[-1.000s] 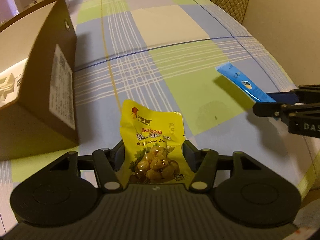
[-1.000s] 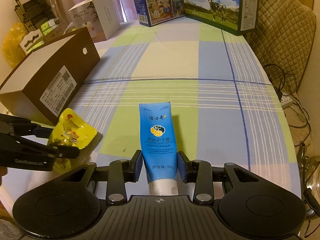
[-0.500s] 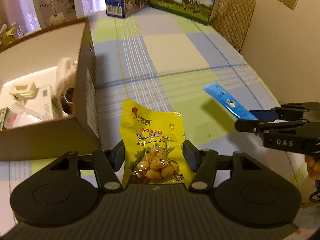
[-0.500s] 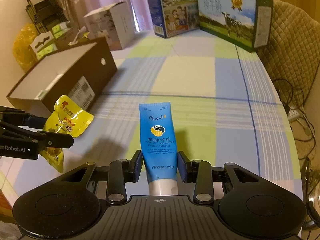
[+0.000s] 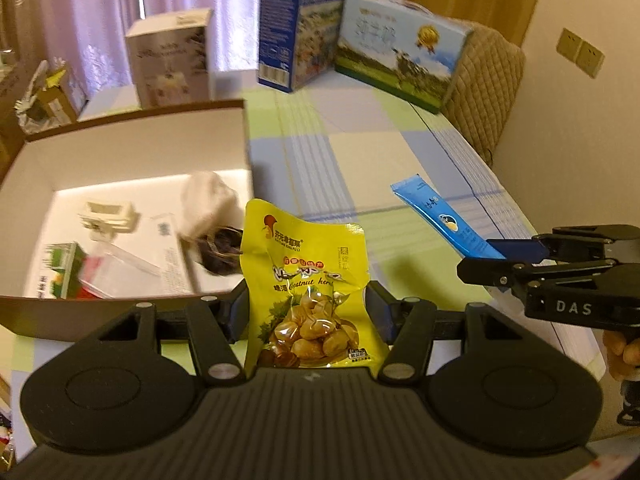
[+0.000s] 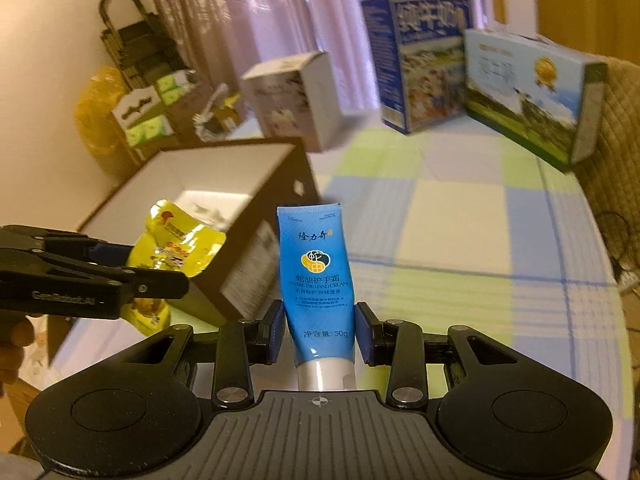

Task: Organize objects
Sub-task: 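Lift the yellow packet and blue tube and carry them over the brown box, then lower the packet and tube into the brown box and open both tools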

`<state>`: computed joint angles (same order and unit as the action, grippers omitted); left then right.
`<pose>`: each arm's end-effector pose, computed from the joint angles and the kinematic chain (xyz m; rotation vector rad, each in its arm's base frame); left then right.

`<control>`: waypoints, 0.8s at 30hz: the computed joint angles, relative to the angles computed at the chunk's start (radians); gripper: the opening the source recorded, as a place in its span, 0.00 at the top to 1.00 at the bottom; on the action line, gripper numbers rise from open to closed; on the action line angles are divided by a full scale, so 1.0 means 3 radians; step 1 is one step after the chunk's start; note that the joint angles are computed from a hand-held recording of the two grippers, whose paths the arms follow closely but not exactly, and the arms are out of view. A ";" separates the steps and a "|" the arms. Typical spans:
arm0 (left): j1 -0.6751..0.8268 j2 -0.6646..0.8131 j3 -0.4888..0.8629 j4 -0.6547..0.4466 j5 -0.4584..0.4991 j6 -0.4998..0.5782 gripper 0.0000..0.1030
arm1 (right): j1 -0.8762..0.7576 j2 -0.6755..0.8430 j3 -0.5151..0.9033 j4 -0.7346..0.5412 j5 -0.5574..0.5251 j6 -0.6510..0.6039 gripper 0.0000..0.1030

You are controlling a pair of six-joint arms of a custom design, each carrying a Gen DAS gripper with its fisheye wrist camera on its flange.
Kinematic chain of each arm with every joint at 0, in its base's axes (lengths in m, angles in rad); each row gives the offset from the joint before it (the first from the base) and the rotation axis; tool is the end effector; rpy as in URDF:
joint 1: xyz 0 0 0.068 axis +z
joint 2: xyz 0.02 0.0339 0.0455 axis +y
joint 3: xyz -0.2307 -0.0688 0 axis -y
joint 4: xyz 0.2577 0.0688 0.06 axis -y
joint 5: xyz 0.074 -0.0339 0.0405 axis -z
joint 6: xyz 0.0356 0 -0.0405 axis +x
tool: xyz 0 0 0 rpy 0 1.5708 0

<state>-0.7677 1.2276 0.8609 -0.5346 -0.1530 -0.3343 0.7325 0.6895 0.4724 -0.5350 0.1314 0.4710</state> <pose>0.1996 -0.1851 0.2087 0.4685 2.4352 -0.2895 0.1417 0.1212 0.1887 -0.2407 2.3468 0.4513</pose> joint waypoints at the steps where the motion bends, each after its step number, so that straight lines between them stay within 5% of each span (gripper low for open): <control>1: 0.0066 -0.0055 -0.0007 -0.0027 0.0010 0.0037 0.46 | 0.0040 0.0122 0.0058 0.0092 0.0001 0.0013 0.67; 13: 0.1250 -0.0335 0.0037 -0.0162 0.0388 0.0721 0.46 | 0.0360 0.2009 0.1146 0.1123 -0.0070 -0.0004 0.67; 24: 0.2216 0.0543 0.0557 -0.0012 0.0737 0.1245 0.46 | 0.0389 0.3605 0.2417 0.1132 -0.0118 0.0286 0.67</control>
<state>-0.1029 1.3906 1.0281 -0.5381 0.0682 0.0391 0.8490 1.7709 1.1975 -0.1952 0.0959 0.5567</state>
